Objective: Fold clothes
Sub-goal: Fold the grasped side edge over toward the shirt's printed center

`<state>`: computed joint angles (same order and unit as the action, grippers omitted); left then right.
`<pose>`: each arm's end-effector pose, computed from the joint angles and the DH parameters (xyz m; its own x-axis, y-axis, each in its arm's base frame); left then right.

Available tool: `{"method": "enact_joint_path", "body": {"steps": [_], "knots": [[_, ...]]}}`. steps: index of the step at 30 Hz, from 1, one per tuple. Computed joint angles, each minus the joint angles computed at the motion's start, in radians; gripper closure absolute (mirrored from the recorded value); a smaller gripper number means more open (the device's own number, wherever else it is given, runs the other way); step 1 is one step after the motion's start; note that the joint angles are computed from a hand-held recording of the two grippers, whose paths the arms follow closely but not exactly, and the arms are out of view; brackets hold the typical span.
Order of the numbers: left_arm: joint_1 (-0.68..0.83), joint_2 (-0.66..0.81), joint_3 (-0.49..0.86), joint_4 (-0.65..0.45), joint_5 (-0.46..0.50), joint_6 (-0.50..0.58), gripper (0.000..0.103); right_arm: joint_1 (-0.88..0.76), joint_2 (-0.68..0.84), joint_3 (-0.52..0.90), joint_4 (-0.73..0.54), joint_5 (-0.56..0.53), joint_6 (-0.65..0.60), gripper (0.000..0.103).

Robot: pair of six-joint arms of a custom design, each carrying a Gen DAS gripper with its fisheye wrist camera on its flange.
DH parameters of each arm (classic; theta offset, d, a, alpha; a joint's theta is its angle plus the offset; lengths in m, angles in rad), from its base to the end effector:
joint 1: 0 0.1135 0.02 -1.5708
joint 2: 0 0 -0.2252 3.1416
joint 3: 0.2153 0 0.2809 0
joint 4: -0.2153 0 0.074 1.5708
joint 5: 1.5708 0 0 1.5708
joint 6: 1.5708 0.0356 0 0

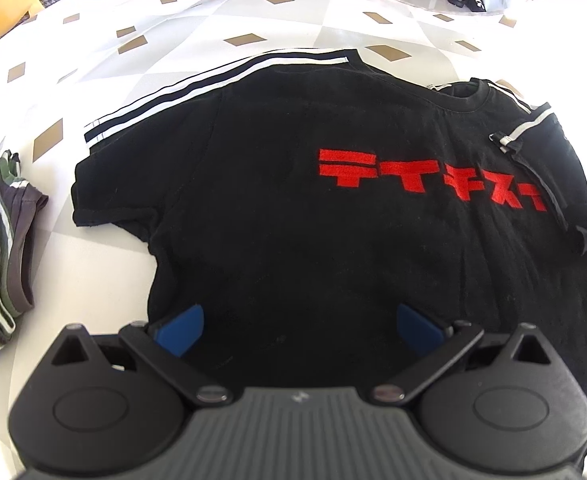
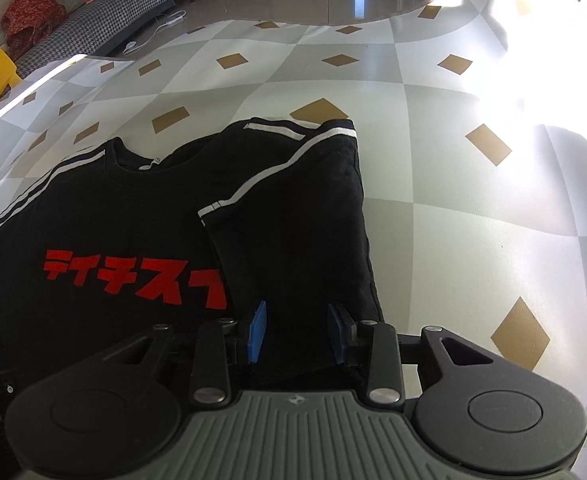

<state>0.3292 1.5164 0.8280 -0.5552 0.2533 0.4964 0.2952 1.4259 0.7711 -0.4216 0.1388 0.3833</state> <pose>0.2798 0.0862 0.1077 -0.9007 0.1795 -0.3956 0.2186 0.9742 -0.0556 0.2823 0.0807 0.1206 -0.8653 0.1240 -0.4856 0.1060 0.9923 0.0645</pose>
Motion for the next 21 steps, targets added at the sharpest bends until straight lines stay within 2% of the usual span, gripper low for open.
{"method": "enact_joint_path", "body": {"steps": [6,11,15,18,21], "knots": [[0.036,0.034,0.030,-0.008,-0.003,-0.011,0.000,0.061,0.018,0.011,-0.028,0.054,-0.057,0.058],[0.072,0.055,0.048,-0.005,0.007,-0.004,0.000,0.102,0.039,0.029,-0.048,0.100,-0.058,0.055],[0.105,0.057,0.057,-0.004,0.048,0.001,0.000,0.118,0.037,0.058,-0.104,0.107,0.037,0.055],[0.130,0.045,0.052,0.036,0.063,-0.008,0.000,0.141,0.039,0.088,-0.159,0.112,0.128,0.054],[0.160,0.074,0.094,0.043,0.094,-0.041,0.000,0.172,0.050,0.117,-0.201,0.132,0.182,0.053]]}}
